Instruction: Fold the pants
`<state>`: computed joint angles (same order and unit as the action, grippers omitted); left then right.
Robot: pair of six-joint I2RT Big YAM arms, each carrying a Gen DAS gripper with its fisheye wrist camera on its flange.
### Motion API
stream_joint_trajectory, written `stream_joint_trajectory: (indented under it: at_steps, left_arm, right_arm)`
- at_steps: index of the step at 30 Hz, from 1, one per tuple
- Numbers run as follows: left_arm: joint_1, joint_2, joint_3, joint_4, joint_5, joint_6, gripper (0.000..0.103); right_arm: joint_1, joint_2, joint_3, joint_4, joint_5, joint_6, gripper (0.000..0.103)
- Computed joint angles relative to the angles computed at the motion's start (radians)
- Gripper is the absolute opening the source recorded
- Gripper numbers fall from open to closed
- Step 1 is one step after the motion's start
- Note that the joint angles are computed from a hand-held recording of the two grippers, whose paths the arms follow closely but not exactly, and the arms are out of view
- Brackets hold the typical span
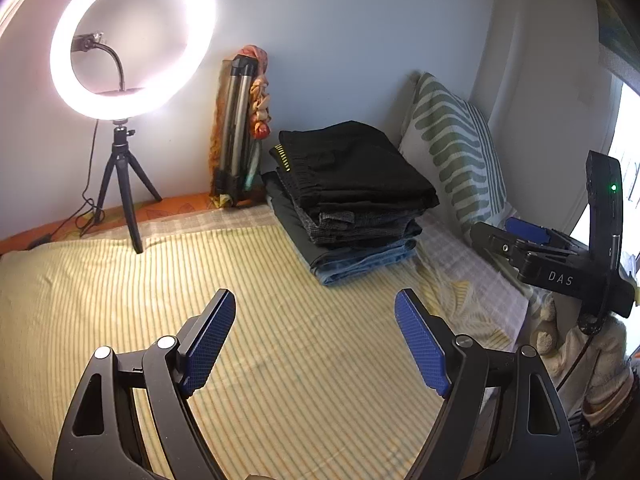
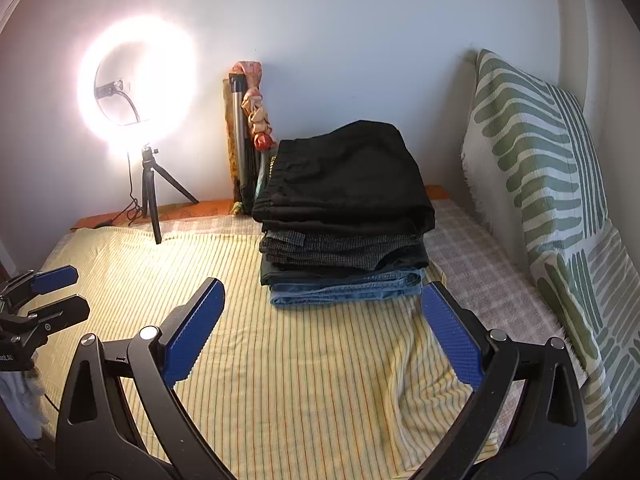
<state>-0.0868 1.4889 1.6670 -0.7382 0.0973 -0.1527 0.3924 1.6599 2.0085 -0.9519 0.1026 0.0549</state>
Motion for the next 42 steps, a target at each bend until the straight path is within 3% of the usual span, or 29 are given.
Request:
stream_joint_trajectory:
  at_steps: [7, 10, 14, 19, 24, 34, 42]
  left_arm:
    - [-0.055, -0.013, -0.041, 0.024, -0.242, 0.103, 0.082]
    - [-0.069, -0.015, -0.050, 0.018, -0.296, 0.111, 0.082]
    - [-0.065, -0.024, -0.062, 0.022, -0.257, 0.089, 0.082]
    - [-0.072, -0.023, -0.058, 0.014, -0.272, 0.087, 0.083]
    - [-0.083, -0.037, -0.082, 0.049, -0.308, 0.097, 0.089]
    - [-0.087, -0.058, -0.105, 0.076, -0.328, 0.101, 0.089]
    - [-0.078, -0.054, -0.097, 0.055, -0.313, 0.071, 0.090]
  right_arm:
    - [0.007, -0.039, -0.087, 0.083, -0.002, 0.029, 0.103]
    - [0.012, -0.046, -0.105, 0.102, 0.008, 0.021, 0.103]
    - [0.015, -0.049, -0.120, 0.115, 0.017, 0.009, 0.103]
    - [0.012, -0.054, -0.145, 0.114, 0.014, 0.011, 0.103]
    - [0.013, -0.058, -0.164, 0.117, 0.027, -0.010, 0.103]
    - [0.005, -0.051, -0.160, 0.125, 0.002, 0.022, 0.103]
    - [0.005, -0.042, -0.155, 0.119, 0.002, 0.019, 0.103]
